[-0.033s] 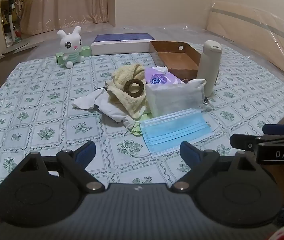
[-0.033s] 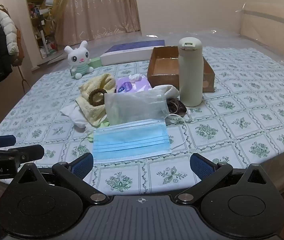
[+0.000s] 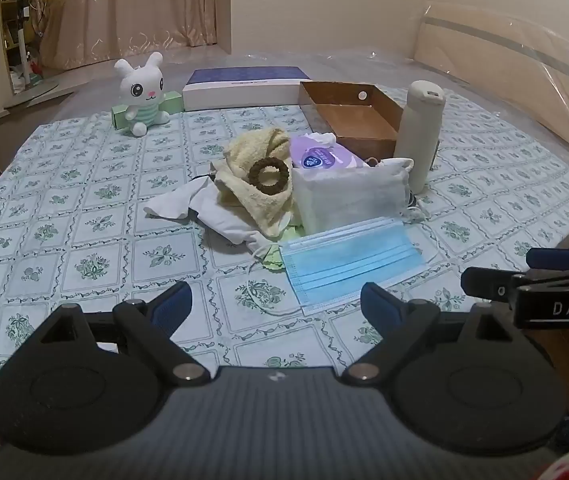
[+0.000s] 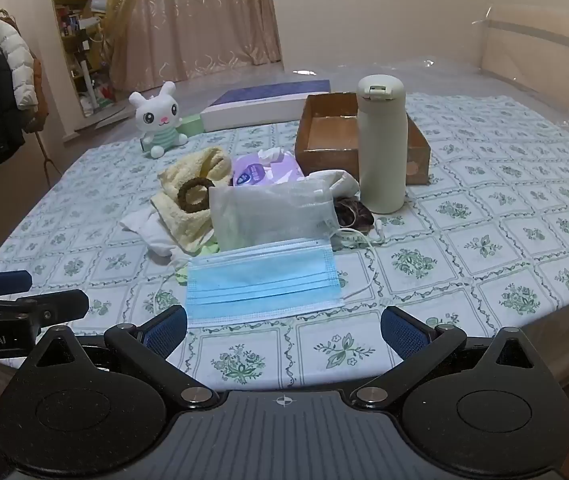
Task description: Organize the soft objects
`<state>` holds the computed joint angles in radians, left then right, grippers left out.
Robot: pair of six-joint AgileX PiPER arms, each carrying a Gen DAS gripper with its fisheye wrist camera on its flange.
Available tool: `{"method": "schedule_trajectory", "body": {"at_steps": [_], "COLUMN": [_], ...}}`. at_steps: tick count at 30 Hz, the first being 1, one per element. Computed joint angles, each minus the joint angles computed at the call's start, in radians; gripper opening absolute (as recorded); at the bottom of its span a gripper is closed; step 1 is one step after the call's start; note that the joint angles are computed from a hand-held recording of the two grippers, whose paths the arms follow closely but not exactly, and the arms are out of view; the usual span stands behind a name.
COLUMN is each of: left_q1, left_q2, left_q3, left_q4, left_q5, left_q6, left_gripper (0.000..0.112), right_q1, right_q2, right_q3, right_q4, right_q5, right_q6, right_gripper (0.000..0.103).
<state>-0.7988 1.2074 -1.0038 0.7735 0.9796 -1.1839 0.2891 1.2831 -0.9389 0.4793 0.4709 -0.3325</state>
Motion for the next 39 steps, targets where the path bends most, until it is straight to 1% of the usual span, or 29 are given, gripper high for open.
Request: {"method": "schedule_trajectory", "body": {"at_steps": [10,13,39], "left_q1": [0.007,-0.001,-0.002], "left_q2": [0.003,0.0,-0.006], "left_q3": [0.006,0.003,0.019], "left_q4": [0.004,0.007,0.015], "left_q5": [-0.012,0.0,-0.005], "left_q6": [0.004,-0.004,-0.015], "left_gripper": [0.09,0.09,0.09], "right_q1": [0.0,0.003,0.001], "right_q2": [0.001,0.003,0.006], "right_q3": [-0.001,-0.001,0.0], "right_q4": [-0.002,-0.004,0.006], "right_q5": [-0.001,-0.003,-0.005], "right_q6": [0.003,0.005,-0.004], "right_gripper": [0.103,0.103,0.103]}}
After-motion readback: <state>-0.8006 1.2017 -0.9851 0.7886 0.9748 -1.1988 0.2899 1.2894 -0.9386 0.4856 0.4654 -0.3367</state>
